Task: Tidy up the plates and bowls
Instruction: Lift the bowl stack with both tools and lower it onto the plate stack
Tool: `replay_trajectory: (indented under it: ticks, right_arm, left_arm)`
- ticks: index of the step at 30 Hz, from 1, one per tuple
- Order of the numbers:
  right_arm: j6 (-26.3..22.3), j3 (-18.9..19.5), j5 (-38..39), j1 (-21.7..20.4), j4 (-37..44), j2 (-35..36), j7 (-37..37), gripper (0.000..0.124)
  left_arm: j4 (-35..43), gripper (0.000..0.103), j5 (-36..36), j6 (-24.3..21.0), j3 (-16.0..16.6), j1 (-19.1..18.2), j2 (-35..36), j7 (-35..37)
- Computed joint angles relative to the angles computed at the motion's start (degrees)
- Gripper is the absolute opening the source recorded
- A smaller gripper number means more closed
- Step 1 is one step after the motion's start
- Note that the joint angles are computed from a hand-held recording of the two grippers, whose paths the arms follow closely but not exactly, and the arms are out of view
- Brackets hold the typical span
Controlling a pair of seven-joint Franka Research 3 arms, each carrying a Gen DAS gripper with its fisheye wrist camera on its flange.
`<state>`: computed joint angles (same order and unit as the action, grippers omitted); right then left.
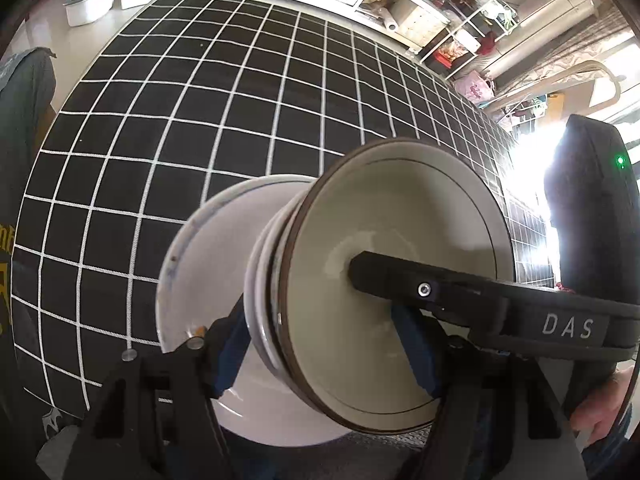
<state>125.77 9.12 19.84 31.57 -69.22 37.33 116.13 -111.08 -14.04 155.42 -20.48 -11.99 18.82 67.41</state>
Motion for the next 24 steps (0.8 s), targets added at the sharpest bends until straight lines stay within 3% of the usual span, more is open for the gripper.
replay_trajectory:
  ticks: [7,24]
  right_arm:
    - [-2.1,-0.2,-0.7,0.3,3.5,2.3,-0.3,0.062]
    - [-0.5,0.8,2.7,-1.5,-0.8,0.5,-3.0,0.063]
  left_arm:
    - [-2.7,0.067,-1.5,1.7,-0.5,1.1,-1.1,1.0]
    - [-4.4,0.066,2.1,1.5,1.4,-1.0,-3.1,-2.2]
